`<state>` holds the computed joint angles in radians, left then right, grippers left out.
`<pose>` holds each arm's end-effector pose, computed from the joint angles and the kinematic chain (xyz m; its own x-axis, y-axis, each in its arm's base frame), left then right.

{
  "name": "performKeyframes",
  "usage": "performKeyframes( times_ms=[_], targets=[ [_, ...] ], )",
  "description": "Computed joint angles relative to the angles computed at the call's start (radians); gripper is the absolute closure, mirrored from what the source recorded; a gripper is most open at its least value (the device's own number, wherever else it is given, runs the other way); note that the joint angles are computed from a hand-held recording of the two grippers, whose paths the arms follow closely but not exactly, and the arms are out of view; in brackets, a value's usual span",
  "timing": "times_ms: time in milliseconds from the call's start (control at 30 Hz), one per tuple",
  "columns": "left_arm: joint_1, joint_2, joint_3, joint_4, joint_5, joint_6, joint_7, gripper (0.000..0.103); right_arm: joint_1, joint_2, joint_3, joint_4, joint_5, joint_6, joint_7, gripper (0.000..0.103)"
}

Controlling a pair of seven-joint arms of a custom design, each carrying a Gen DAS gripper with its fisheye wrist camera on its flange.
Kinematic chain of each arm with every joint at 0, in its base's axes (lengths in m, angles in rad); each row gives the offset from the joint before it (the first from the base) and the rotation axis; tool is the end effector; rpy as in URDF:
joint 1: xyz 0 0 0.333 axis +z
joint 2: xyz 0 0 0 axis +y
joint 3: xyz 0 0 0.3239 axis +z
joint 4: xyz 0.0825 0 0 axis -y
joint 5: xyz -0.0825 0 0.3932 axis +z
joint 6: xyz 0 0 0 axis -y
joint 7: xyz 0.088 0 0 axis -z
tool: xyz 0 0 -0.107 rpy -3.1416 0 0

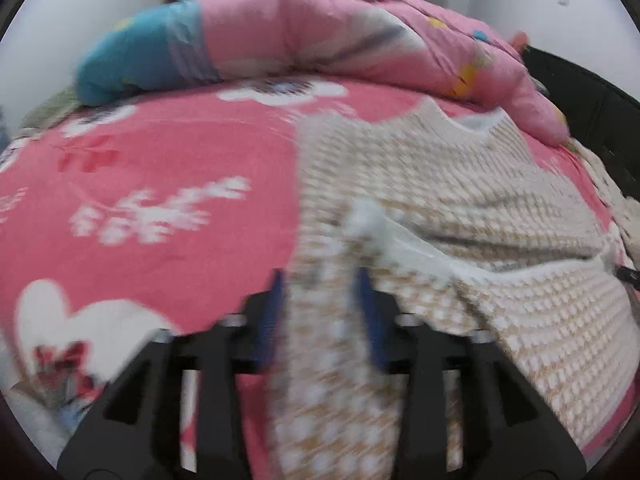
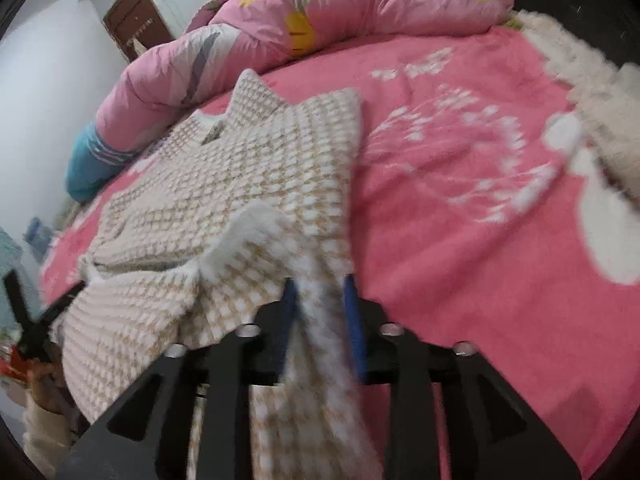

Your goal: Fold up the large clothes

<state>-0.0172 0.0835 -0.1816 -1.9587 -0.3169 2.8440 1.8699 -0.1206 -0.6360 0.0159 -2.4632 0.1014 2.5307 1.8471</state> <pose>0.6251 -0.1057 0.5309 -0.2580 -0.9627 0.0810 -0.6743 0.1194 -0.7288 0.4093 -0.0429 0.5979 -0.3319 -0.9066 -0.2607 -0.6843 0.4216 -0.5950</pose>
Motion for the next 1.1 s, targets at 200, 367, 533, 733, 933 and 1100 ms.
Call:
performKeyframes(
  times_ms=[200, 367, 533, 733, 933, 1100],
  targets=[
    [-0.077, -0.163, 0.051, -0.088, -0.506, -0.004, 0.462, 0.053, 0.082, -0.097, 0.012, 0.004, 0.005, 0.009, -0.074, 0.071],
    [-0.131, -0.154, 0.053, -0.09, -0.486, -0.215, 0.502, 0.051, 0.214, 0.046, -0.003, 0.075, 0.102, -0.043, -0.21, 0.071],
    [-0.116, -0.08, 0.015, -0.112, -0.384, -0.143, 0.436, 0.05, 0.184, 0.146, 0.033, 0.1, 0.058, -0.09, -0.164, 0.071],
    [-0.123, -0.125, 0.037, -0.109, -0.442, -0.103, 0.497, 0.051, 0.147, 0.103, 0.057, 0.14, 0.004, -0.085, -0.119, 0.071],
    [-0.024, 0.017, 0.001, -0.008, -0.339, -0.144, 0.256, 0.064, 0.122, 0.219, 0.031, 0.163, -0.048, -0.109, -0.057, 0.068],
    [-0.006, -0.084, 0.013, -0.083, -0.521, -0.118, 0.419, 0.057, 0.101, 0.127, 0.049, 0.163, -0.11, -0.146, 0.005, 0.068]
  ],
)
